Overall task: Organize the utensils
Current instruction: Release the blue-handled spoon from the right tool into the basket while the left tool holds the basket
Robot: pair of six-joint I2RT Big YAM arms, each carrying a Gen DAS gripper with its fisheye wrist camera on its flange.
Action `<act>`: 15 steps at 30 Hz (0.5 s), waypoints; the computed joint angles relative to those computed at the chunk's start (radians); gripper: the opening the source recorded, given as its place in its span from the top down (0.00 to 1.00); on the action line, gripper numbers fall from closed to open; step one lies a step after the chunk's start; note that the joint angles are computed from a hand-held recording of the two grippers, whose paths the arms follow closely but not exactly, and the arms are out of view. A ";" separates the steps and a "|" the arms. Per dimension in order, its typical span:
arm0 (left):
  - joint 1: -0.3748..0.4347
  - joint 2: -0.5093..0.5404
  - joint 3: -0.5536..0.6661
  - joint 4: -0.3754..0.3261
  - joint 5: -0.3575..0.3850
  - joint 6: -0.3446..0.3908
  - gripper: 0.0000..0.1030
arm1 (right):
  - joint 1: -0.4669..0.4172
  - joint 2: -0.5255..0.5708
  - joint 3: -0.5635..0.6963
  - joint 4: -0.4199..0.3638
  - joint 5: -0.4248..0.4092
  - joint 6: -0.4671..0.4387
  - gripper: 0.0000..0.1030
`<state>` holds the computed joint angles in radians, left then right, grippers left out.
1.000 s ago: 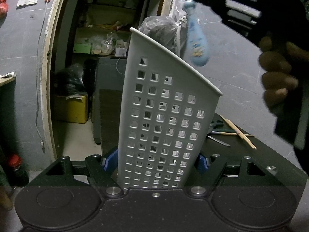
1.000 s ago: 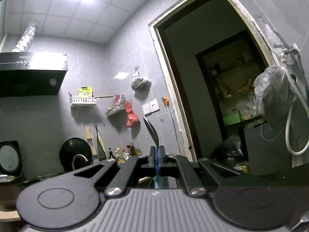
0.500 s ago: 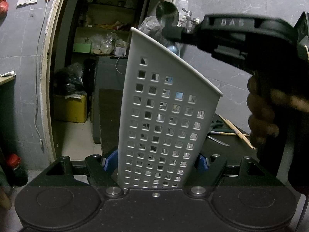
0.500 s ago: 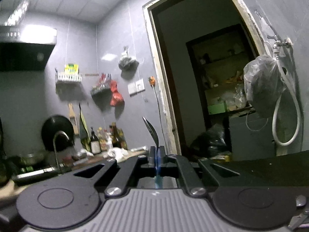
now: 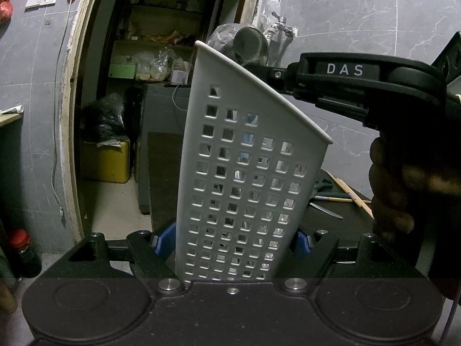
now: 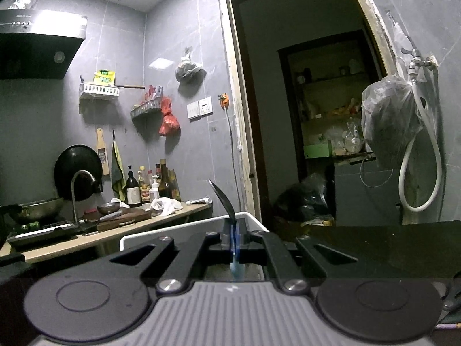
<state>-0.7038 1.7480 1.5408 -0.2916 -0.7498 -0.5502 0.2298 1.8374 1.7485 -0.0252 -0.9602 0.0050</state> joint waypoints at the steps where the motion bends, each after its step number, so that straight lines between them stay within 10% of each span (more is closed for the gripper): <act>1: 0.000 0.000 0.000 0.000 0.000 0.000 0.23 | 0.000 -0.001 -0.001 -0.005 0.001 -0.005 0.98; 7: 0.001 -0.001 -0.002 0.001 0.000 0.000 0.23 | -0.001 -0.001 0.007 -0.076 0.008 -0.054 0.90; 15: 0.001 -0.001 -0.002 0.002 0.002 -0.001 0.23 | -0.017 -0.019 -0.016 -0.032 -0.009 -0.041 0.27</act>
